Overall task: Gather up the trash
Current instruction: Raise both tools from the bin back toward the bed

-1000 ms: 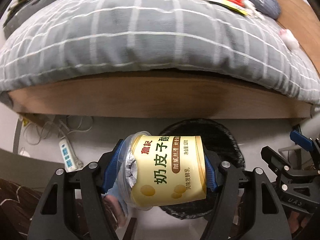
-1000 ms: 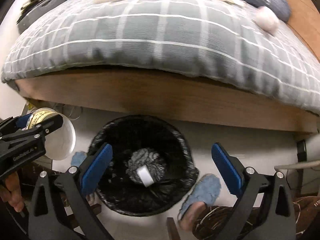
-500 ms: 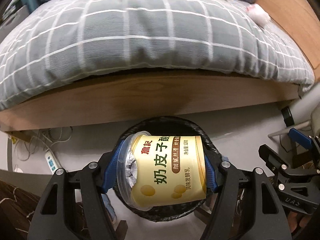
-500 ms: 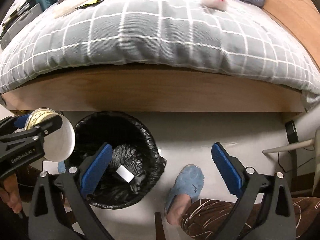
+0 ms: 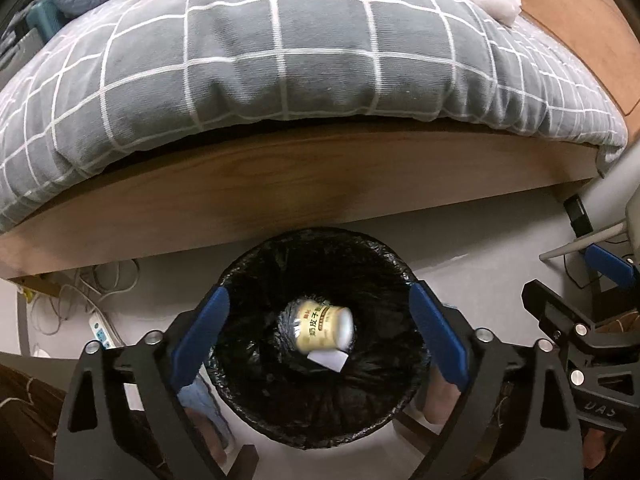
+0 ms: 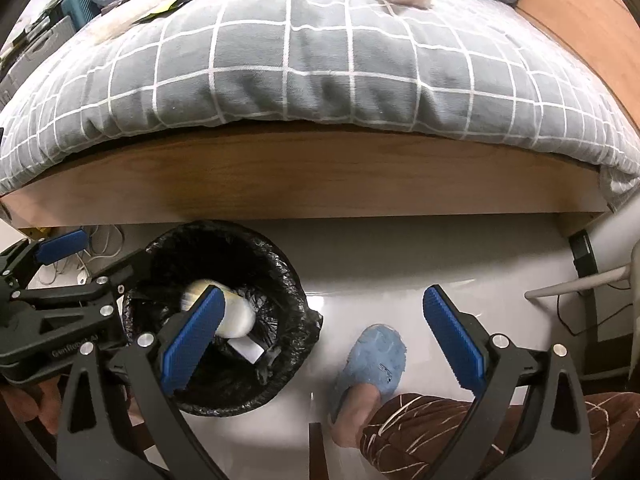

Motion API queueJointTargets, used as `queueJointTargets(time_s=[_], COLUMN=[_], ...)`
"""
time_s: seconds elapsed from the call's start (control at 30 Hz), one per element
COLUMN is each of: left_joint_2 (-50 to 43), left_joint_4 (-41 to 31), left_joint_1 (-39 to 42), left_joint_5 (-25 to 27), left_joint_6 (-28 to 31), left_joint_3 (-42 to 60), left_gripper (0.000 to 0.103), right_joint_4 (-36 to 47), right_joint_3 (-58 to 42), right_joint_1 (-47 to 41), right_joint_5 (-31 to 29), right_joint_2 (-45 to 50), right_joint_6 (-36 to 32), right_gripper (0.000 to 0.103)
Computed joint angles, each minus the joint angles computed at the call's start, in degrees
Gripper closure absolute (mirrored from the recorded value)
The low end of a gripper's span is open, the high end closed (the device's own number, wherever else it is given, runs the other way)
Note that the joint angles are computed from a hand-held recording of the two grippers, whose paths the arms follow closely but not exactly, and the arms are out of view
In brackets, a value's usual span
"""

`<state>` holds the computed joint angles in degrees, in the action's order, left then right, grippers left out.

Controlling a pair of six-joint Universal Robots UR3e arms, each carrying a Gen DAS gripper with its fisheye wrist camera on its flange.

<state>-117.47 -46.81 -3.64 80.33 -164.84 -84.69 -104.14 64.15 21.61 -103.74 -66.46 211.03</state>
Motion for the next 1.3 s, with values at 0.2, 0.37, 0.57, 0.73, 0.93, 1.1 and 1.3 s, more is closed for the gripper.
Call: queueJointTargets(time_s=[0.2,0.37,0.57,0.73,0.93,1.1,1.3], left_joint_2=[1.7,4.0,6.8,8.5,8.3,6.0,-0.9], left_joint_4=[1.3,0.9,0.9,-0.7,-4.1,-5.4,-7.5], left_joint_1=[1.6,3.0,3.3,4.5,6.4,7.2,7.2], left_joint_5=[0.1,0.0,0.0,-1.0,-3.4,-3.9,-3.6], left_joint_6=[0.1,-0.5,0.2,-0.6,-1.6,-1.9,-2.4], left_joint_3=[-1.2,-1.4,-0.6,2.0,8.0,14.0,26.8], left_gripper=[0.010,0.010,0.007,0.006,0.006,0.006,0.006], right_joint_4=[-0.8,-0.1,1.7,2.6,2.9,2.3,1.8], right_joint_3=[-1.7,-5.7,-12.6,-17.9,-24.3,-28.6,-35.1], right_joint_1=[0.5,1.1,2.2,2.2,1.4,-0.1,-2.7], right_joint_5=[-0.3,-1.2,-3.9,-5.9,-8.0,-10.1,-12.7], right_joint_2=[1.1,2.4,4.2,5.3,6.7,7.6,10.8], right_joint_6=[0.2,-0.1,-1.1,-1.8,-2.7,-3.8,-7.3], right_gripper=[0.008,0.008,0.008,0.008,0.008,0.008,0.008])
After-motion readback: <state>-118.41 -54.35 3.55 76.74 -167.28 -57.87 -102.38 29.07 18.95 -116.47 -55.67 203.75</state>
